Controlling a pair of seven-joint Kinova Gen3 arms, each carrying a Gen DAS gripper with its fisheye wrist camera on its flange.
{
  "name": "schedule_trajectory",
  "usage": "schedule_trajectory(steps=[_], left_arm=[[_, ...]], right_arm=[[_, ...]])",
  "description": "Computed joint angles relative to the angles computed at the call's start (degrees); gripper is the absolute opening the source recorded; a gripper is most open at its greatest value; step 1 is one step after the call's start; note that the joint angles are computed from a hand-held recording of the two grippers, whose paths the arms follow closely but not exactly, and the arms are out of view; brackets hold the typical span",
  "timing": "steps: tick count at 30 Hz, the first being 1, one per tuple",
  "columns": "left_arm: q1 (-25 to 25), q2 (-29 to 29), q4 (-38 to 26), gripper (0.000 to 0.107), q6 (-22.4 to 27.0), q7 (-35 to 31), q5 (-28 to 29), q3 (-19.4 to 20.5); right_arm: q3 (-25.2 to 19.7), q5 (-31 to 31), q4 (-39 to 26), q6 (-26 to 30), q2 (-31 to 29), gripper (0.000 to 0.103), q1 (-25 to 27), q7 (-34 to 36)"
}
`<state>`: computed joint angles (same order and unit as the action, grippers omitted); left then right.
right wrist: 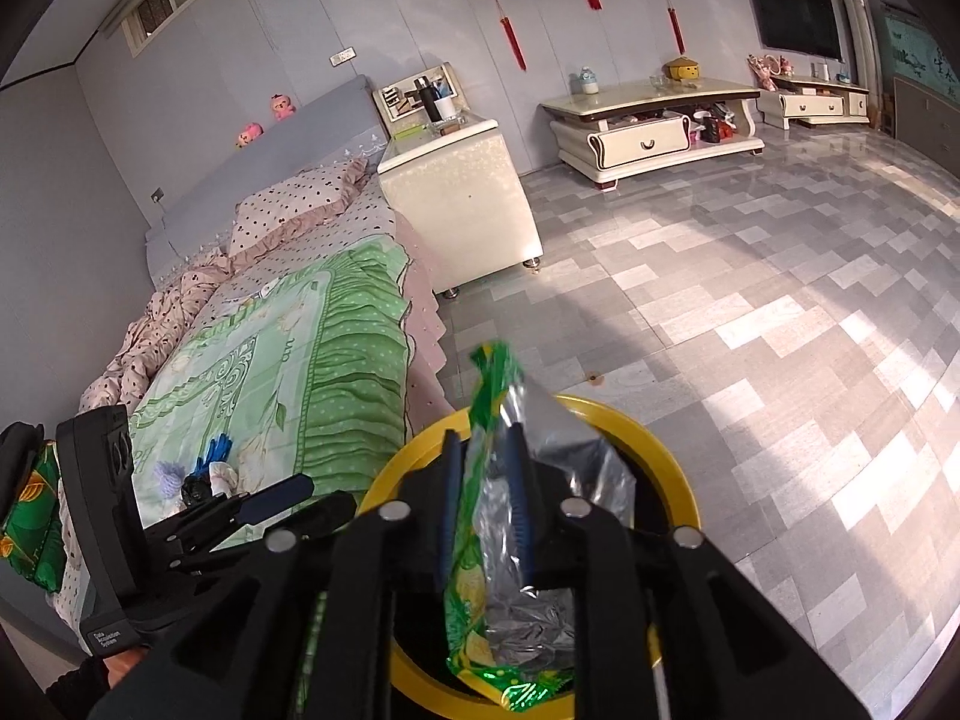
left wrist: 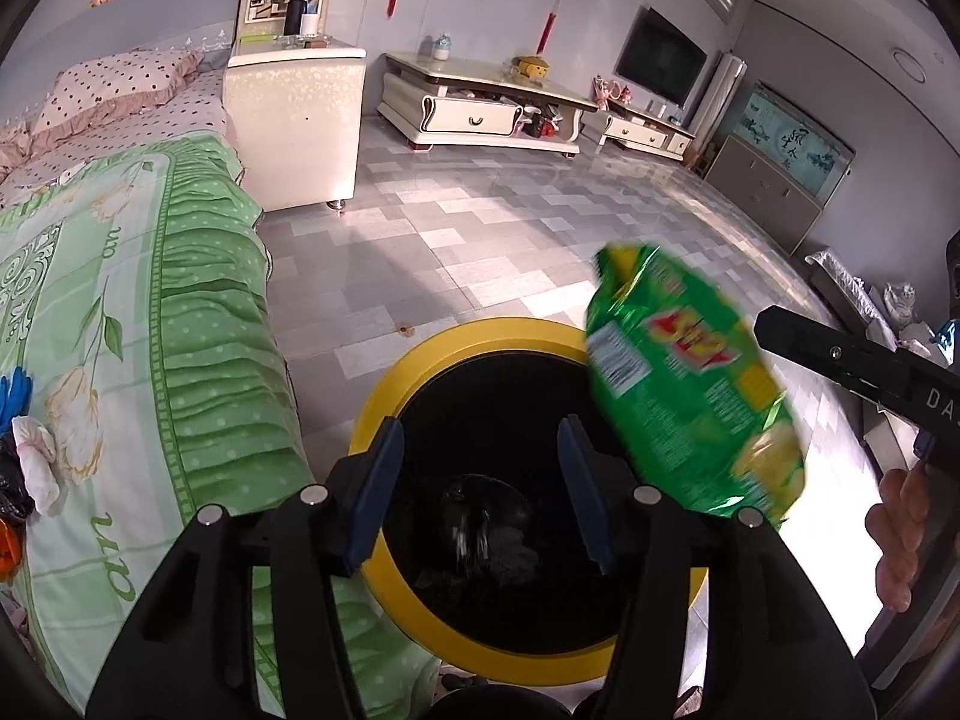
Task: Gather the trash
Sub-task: 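Open the right tool to drop the green chip bag into the bin, then move both open tools back over the remaining trash on the bed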
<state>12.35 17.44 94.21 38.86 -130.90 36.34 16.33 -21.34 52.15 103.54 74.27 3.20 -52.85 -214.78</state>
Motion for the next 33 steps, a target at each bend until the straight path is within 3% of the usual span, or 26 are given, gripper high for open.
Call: schedule_trajectory(steps=[9, 14, 22, 33], left_arm=[[-2.82, -3.30, 3.05, 0.074, -1.43, -4.30, 3.90, -0.58], [-5.36, -5.88, 5.51, 0.082, -2.18, -8.51, 7.79, -2.17], [-10.06, -9.46, 7.60, 0.090, 0.64, -14.99, 13.89, -6.68], [-18.35, -13.65, 9.54, 0.093, 6.46, -23.47, 18.57, -15.19]], right_arm=[[-0.34, -0.29, -0.66, 2.84, 0.84, 0.028, -1.26, -2.45], [-0.04, 0.37, -3.10, 5.10, 2.53, 0.039, -2.70, -1.42], [1.73, 3.24, -9.30, 8.25, 6.17, 0.058, -6.23, 3.19], [7.26, 6.52, -20.68, 3.54, 13.64, 0.084, -8.68, 13.94]])
